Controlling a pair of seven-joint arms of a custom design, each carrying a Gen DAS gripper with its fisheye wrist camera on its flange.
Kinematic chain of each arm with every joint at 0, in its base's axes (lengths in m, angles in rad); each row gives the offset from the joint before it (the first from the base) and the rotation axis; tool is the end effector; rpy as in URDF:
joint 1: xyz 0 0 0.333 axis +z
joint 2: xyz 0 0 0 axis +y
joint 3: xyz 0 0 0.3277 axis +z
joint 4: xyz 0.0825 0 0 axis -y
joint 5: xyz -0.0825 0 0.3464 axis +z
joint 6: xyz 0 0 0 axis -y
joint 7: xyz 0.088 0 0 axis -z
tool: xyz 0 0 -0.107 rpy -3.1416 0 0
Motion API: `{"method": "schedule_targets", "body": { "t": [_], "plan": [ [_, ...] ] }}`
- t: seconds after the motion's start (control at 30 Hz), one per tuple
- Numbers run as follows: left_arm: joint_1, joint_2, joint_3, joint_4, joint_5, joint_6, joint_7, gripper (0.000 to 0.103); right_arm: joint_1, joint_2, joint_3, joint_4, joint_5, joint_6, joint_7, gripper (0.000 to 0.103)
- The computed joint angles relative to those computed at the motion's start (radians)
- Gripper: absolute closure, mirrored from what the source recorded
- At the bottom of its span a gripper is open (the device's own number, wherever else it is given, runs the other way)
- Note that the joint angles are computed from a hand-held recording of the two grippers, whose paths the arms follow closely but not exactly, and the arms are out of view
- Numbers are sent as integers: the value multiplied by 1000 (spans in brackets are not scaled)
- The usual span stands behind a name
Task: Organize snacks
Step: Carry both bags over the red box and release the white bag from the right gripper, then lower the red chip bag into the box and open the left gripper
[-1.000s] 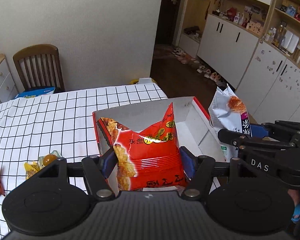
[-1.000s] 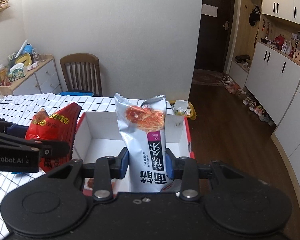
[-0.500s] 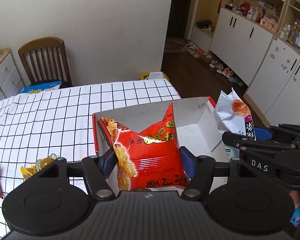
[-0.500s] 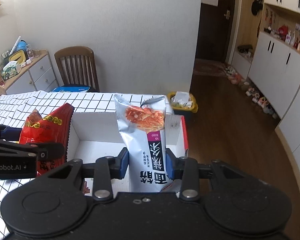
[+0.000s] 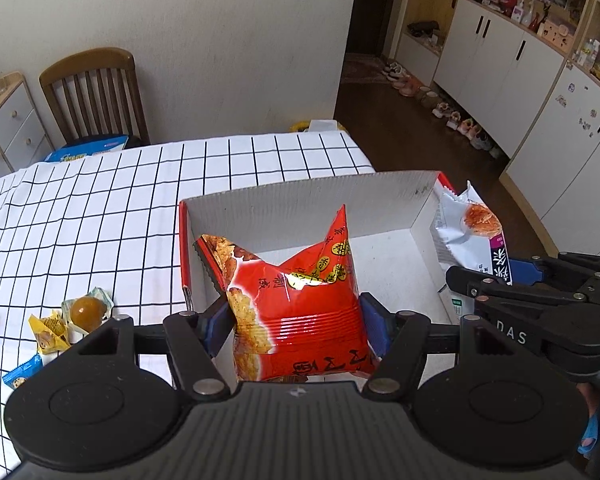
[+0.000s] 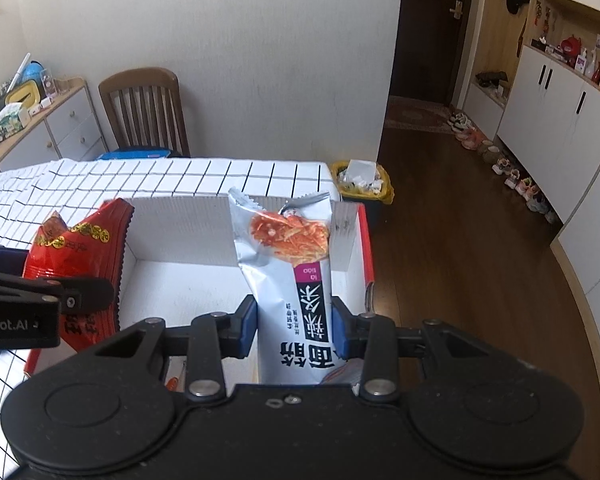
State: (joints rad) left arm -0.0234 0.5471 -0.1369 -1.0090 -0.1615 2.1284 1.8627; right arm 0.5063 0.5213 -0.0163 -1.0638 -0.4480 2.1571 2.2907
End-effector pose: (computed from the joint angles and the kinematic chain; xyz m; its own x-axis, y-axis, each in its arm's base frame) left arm 0.7116 -0.0873 0.6186 -0.3773 -0.9236 0.0679 -0.7716 0.2729 -0.5746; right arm 0.6367 0.3241 0.6155 -0.0891 -0.9960 0.0115 -0.7534 0.0599 -0.6549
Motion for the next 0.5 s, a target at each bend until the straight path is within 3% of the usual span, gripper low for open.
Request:
{"method": "schedule_targets", "body": {
  "t": [0.37, 0.5],
  "plan": [
    [-3, -11, 6, -33, 13, 4, -6, 37, -4, 4, 6, -7, 20, -3, -26, 65],
    [-3, -13, 6, -38, 15, 2, -2, 37, -11, -17, 9, -39, 23, 25, -25, 57]
  ]
}}
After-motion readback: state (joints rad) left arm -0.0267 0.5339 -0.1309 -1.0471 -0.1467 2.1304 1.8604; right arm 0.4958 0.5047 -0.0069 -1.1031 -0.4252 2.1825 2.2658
